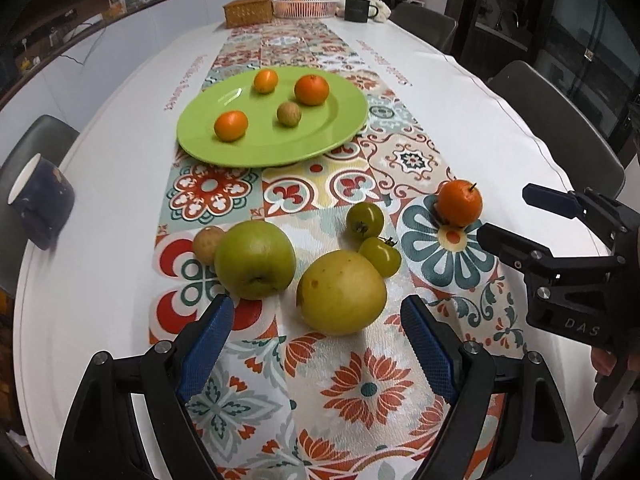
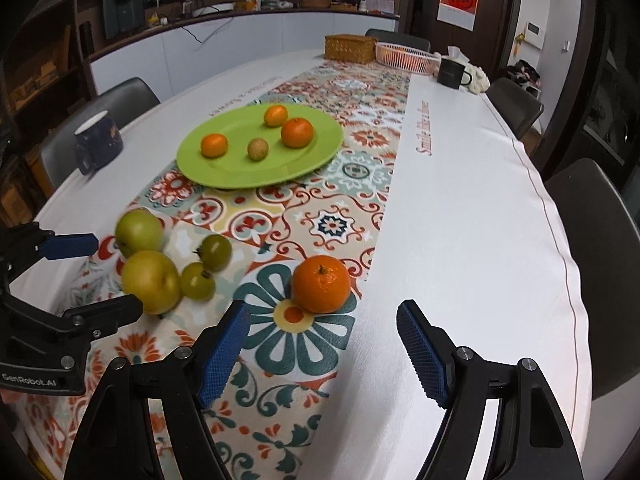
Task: Organize fruits
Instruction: 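Grasp the leafy mandarin with the right tool while the left tool grasps a yellow pear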
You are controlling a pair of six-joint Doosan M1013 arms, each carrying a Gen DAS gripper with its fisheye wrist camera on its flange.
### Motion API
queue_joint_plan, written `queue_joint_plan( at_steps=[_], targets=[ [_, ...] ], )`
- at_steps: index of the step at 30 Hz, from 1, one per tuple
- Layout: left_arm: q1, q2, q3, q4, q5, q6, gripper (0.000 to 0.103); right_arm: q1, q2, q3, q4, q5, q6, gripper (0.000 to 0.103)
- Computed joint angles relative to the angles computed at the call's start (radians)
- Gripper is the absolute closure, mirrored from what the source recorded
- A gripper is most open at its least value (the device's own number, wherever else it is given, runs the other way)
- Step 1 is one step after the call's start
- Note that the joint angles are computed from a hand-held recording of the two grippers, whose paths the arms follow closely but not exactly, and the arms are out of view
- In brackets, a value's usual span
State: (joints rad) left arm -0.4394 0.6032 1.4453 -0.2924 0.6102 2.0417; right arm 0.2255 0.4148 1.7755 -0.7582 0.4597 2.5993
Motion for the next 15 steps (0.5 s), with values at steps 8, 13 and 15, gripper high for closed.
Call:
queue_joint_plan(
  at_steps=[8,13,15],
  targets=[
    [-0.003,0.022,-0.024,0.015,0.006,-0.008,0.021,-0.018,0.029,-0.023,0.064,-0.004,-0.055,0.027],
    [0.0,0.023,-0.028,-0.005,0.014,0.003,0.026,-0.026,0.047,-0.041,0.101,-0.005,-0.081,0.033],
    [0.001,0.019,-0.023,-0.018,0.012,0.017,0.031,-0.028,0.053,-0.047,0.107,0.003,-0.081,0.034]
  ],
)
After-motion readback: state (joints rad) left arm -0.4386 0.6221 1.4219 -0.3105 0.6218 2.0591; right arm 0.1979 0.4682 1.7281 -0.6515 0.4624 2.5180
